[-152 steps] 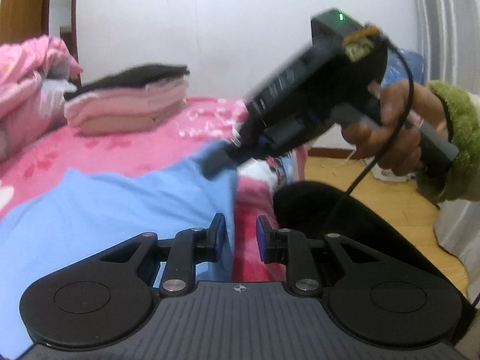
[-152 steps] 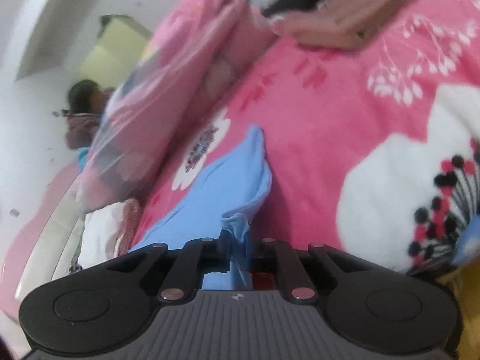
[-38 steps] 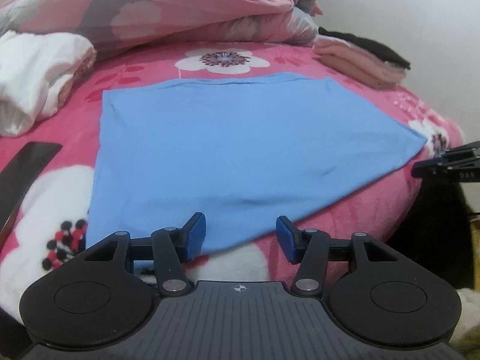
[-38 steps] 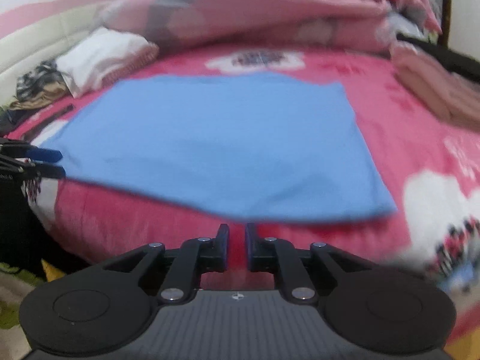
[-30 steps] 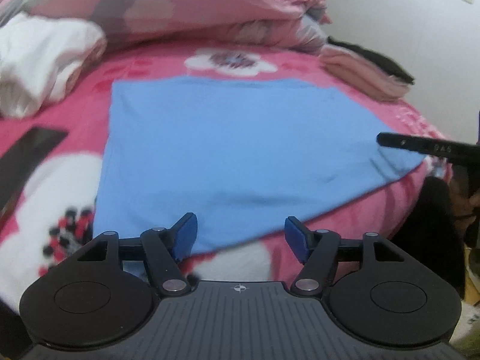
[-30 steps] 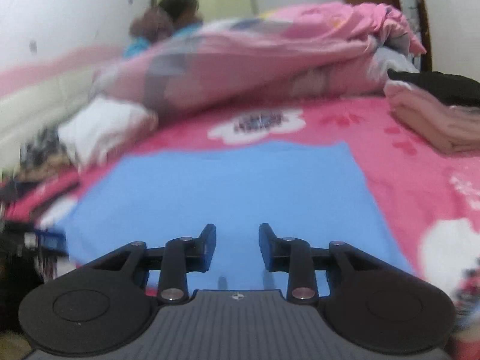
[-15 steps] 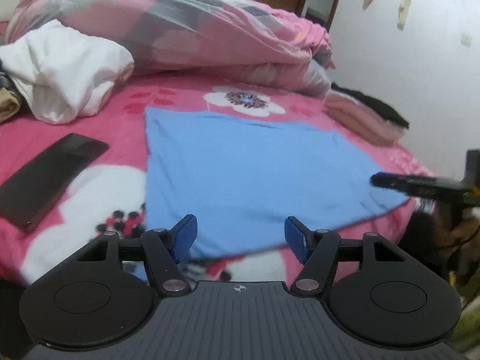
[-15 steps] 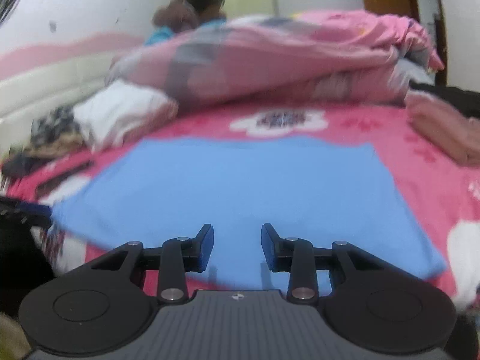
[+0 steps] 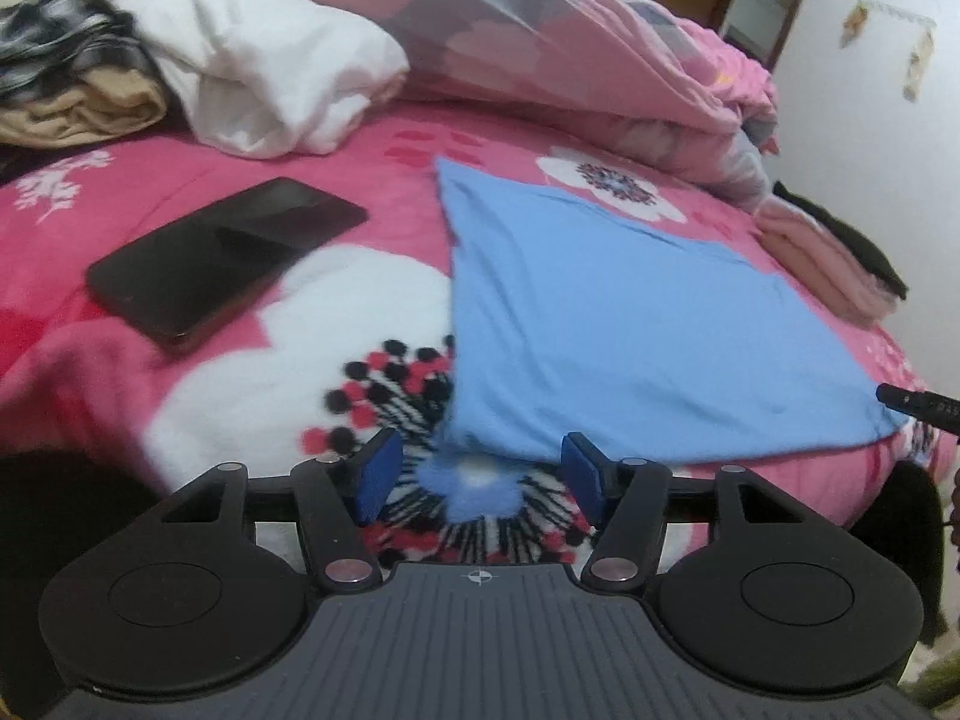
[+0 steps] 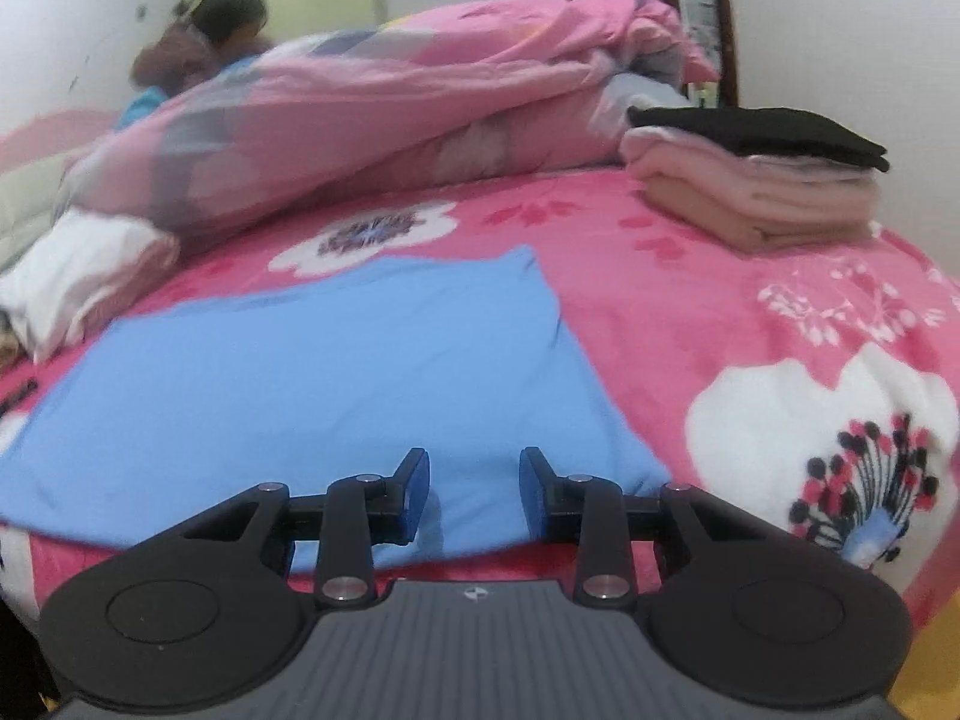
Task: Fold clothes
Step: 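Pinch the blue shirt edge with the left gripper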
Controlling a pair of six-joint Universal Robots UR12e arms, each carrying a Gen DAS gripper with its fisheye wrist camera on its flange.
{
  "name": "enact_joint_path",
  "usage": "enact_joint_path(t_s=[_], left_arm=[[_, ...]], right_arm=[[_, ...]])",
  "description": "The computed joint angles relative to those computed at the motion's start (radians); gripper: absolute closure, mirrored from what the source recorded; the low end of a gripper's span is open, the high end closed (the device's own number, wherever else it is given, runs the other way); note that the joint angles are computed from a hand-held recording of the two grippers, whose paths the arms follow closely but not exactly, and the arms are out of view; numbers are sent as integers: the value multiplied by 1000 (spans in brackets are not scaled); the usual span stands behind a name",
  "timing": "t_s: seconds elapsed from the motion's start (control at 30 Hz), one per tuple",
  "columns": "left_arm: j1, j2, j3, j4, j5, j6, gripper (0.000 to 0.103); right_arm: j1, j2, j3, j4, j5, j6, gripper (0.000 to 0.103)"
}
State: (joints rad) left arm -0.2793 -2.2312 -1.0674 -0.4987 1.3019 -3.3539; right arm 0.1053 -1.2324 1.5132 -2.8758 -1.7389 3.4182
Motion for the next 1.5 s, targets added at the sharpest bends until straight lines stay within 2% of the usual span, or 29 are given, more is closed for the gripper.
enact_joint_path(t_s=[0.1,0.2,0.27,0.33,0.37,0.4,0.43,0.5,0.53,0.63,0.77,0.87,0.9,0.97,1.03,1.1,1.17,1.2,1.23,1.27,1.3,1.4,1.5], left_arm=[[4,8,-23,62,10,-35,47],[5,-8,-6,81,6,-53,60],[5,-23,14,74,-6,-67,71],[5,-36,31,54,-20,-76,94],[4,-40,33,62,-22,-81,99],[5,-44,33,74,-27,-89,101],[11,-41,19,122,-54,-118,101],[31,-40,-18,290,-145,-221,101],[40,-38,-28,336,-177,-259,101],[48,-30,-53,313,-166,-273,101],[67,-41,-76,277,-231,-427,101],[74,-43,-74,278,-255,-463,97],[75,-41,-75,279,-259,-467,97],[75,-37,-69,263,-256,-432,89],[70,-41,-47,251,-238,-387,75],[67,-52,-16,227,-237,-352,72],[57,-74,39,154,-214,-306,72],[52,-84,63,124,-198,-279,73],[46,-90,79,109,-179,-254,78],[41,-92,86,103,-155,-232,88],[37,-91,85,111,-135,-228,103],[39,-75,43,201,-122,-331,103],[40,-67,25,165,-82,-360,103]], right_arm=[[1,9,-11,-39,49,-5,68],[4,30,-39,-63,129,-36,67],[10,46,-60,-64,164,-49,67],[16,62,-81,-63,198,-61,67],[19,65,-86,-61,206,-65,67],[22,68,-90,-58,209,-67,67],[26,69,-93,-54,206,-65,67],[29,67,-95,-39,202,-56,67],[31,65,-94,-32,195,-50,67],[32,60,-91,-13,181,-37,67],[28,63,-95,18,172,-17,67],[28,65,-99,28,168,-23,67],[29,65,-98,27,165,-30,67],[28,65,-99,28,154,-37,67],[25,64,-97,27,151,-27,67],[22,62,-94,27,151,-13,67],[20,62,-93,32,152,-2,67],[19,62,-92,35,151,2,67],[20,61,-91,36,151,2,67],[20,60,-89,36,151,3,67],[20,59,-87,35,148,1,67],[20,55,-82,34,137,-4,67],[19,53,-77,37,128,-5,67]])
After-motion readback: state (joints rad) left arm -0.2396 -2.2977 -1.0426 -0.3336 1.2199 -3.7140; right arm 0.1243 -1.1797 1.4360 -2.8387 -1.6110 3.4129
